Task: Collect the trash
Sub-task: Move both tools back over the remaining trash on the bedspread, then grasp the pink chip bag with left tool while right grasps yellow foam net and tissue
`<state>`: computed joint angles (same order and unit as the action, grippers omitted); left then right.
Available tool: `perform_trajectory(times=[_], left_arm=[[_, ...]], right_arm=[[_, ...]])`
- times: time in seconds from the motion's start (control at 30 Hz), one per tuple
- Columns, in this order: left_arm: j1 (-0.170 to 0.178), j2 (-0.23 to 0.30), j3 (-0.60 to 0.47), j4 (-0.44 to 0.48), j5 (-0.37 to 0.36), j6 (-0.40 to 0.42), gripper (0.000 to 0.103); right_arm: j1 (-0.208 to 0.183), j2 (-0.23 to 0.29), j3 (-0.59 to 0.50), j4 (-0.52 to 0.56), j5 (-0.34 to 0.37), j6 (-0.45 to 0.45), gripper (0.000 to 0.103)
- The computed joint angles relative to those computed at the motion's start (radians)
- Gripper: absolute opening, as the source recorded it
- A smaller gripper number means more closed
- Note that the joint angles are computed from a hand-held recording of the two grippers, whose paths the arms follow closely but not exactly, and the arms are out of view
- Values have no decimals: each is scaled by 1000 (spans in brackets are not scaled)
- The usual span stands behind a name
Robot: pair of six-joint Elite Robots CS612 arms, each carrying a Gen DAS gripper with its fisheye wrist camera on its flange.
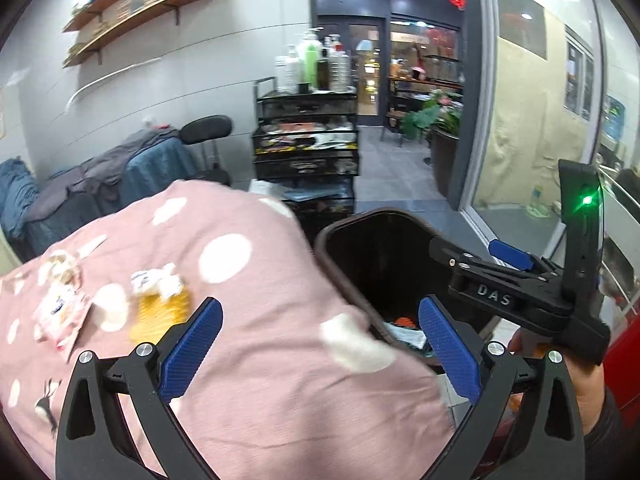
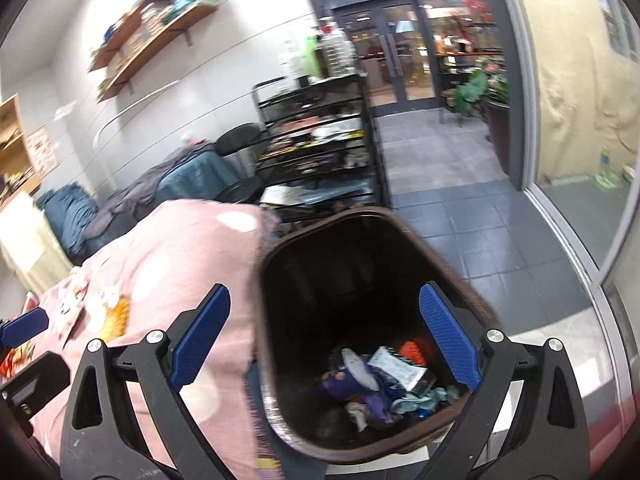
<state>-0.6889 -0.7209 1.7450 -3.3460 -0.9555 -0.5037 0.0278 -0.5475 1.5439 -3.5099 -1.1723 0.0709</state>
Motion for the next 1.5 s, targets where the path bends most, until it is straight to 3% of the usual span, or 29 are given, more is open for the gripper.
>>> perform_trajectory(times=[0.33,0.53,0.73,0.93,1.1,1.27,1.43,1.5], left_arm=[[20,-46,114,29,71,-168,98],[36,-76,187,83,111,-287,98],[65,-110,269,113,124,-428,98],[113,-131,327,98,80,-514,97],[162,-129,327,78,29,-513,96],[221,-112,311,36,-77,-511,94],[291,-85,289,-40,-228,-546,89],[308,-78,278,-44,-256,-557,88]], right_arm=[[52,-21,-4,93,129,-159,96],[87,-33,-11,206,198,-268,96],[124,-43,-33,385,254,-425,96],[168,-42,-69,495,228,-539,96],[191,-21,-139,589,203,-523,96],[219,7,-203,577,163,-528,94],[255,45,-292,606,101,-578,86],[268,65,-335,636,75,-587,84]])
